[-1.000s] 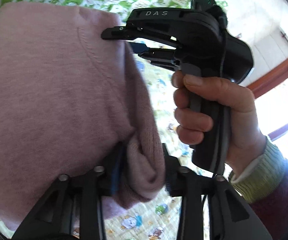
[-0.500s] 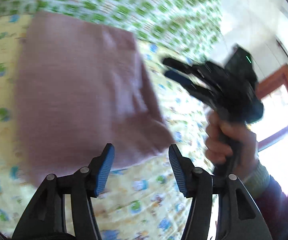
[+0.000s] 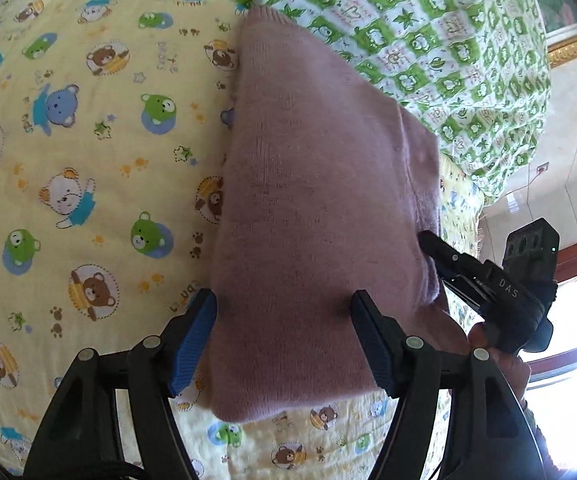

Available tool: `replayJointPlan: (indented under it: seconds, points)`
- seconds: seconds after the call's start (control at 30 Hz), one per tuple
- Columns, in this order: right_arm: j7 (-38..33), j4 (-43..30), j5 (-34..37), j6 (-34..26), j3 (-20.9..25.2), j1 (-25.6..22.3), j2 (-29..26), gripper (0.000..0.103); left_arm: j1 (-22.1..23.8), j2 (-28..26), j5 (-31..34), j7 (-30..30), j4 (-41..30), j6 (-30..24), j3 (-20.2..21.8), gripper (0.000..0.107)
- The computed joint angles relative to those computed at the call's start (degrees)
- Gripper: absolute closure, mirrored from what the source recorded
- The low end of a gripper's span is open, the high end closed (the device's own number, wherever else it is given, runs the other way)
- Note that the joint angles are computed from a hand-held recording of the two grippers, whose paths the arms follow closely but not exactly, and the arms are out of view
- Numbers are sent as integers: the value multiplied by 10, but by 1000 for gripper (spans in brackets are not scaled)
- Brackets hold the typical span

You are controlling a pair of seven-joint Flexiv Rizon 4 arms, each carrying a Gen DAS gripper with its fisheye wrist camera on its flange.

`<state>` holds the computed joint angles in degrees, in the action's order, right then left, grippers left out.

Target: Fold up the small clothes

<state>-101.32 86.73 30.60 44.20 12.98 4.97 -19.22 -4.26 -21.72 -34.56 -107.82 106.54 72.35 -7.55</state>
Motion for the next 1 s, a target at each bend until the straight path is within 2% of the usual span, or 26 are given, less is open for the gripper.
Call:
replayJointPlan:
  seconds: [0.07, 0.2, 0.3, 0.4, 0.53, 0.73, 0.87, 0.93, 1.0]
  points:
    - [-5, -3, 3, -10, 2, -2, 0, 88, -5, -3, 13, -5, -1, -1, 7, 34]
    - [-21, -9, 38, -9, 5, -17, 17, 92, -2, -9, 27, -6, -21, -15, 7, 33]
    - [-40, -20, 79, -22, 1, -37, 41, 93, 0, -9, 14, 10, -33, -4, -8, 32]
    - [-35, -19, 60, -23, -17, -32, 47, 93, -8, -18, 26, 3, -53, -21, -2, 32]
    - [-7, -11, 24, -18, -30, -24, 20, 93, -28, -31, 69, -39, -72, -50, 25, 32]
    - [26, 16, 8, 47, -20, -16, -3, 90, -27, -36, 79, -53, -67, -59, 20, 32]
    - [44, 38, 4, 58, -14, -21, 25, 78, -29, -34, 85, -58, -61, -56, 21, 32]
    - [45, 65, -6, 81, -16, -19, 51, 78, -30, -35, 86, -65, -62, -55, 20, 32]
    - [27, 86, 19, 100, -10, -23, 74, 78, -30, -35, 83, -69, -59, -51, 18, 32]
